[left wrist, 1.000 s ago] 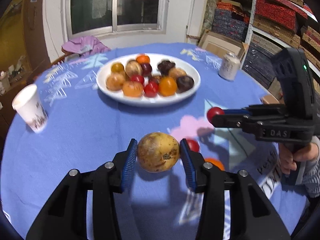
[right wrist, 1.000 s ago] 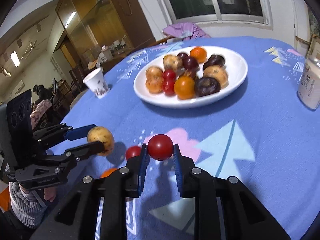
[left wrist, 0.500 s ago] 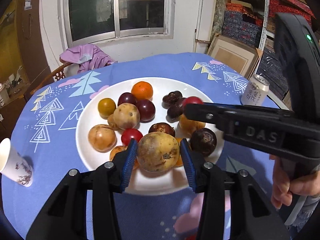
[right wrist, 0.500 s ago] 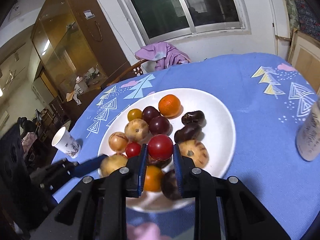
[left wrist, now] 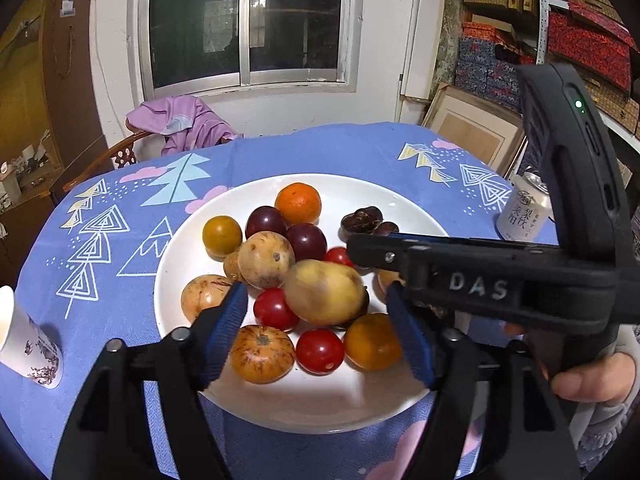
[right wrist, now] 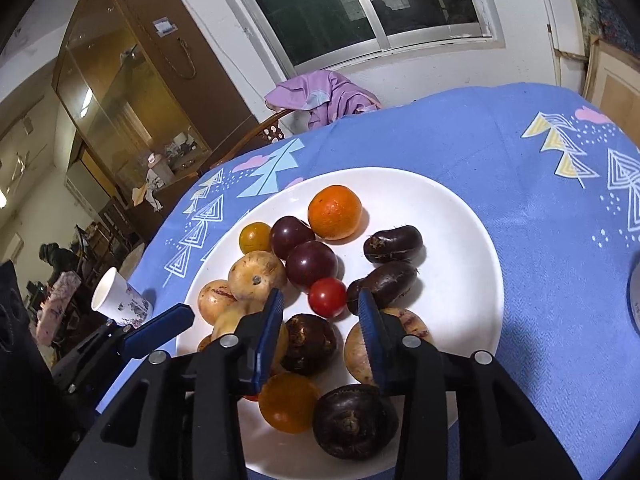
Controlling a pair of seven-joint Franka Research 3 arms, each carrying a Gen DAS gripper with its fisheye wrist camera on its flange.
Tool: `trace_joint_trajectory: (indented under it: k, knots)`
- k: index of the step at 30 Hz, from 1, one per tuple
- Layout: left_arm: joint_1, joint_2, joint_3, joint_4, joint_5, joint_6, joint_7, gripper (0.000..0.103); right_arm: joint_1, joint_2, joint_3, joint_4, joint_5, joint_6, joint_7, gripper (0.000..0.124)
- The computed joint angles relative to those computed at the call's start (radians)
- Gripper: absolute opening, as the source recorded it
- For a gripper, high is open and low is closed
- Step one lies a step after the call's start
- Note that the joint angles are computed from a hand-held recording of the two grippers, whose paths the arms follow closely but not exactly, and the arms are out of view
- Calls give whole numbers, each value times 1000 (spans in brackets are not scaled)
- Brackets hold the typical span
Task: Organize fruits
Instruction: 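Carry both fruits over the white plate and open both tools to release, then grasp the orange with left tool while right tool grasps the last red plum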
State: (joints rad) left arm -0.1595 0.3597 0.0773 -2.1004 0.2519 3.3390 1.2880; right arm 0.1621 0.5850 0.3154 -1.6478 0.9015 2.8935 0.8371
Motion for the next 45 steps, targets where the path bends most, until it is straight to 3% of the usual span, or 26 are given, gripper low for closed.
trace_joint_trajectory:
  k: [4, 7, 12, 17, 20, 26, 33, 41, 43, 45]
  knots:
    - [-16, -38, 17, -43, -8, 18, 6, 70, -27, -47, 31, -58, 49, 23, -56, 40]
    - [-87, -84, 81, -101, -53, 41, 38, 70, -53, -103, 56, -122, 127, 37, -134, 40]
    - [-144, -187, 106, -242, -151, 78, 131, 71, -64, -219, 61, -240, 290, 38, -279, 41]
    - [-290, -302, 149, -413, -433, 121, 411, 72, -73, -348, 61, -363, 525, 20, -490, 49]
    - [-325, -353, 103, -500, -621, 161, 575, 75, -63, -417, 37, -434, 636, -22, -581, 50]
    - [-299, -389, -36, -598, -796, 201, 693, 78, 0, -498, -25, -550, 728, -71, -671, 50]
    - [-264, -322, -175, -548, -1087, 233, 947, 78, 116, -480, -86, -580, 594, -58, -601, 52]
    - [-198, -300, -250, -533, -1122, 248, 991, 78, 199, -426, -138, -572, 371, -73, -445, 51]
    - [-191, -299, -255, -533, -1113, 246, 989, 73, 199, -419, -131, -569, 372, -68, -452, 53]
    - [-180, -305, -258, -540, -1074, 230, 964, 52, 200, -414, -132, -563, 348, -72, -431, 53]
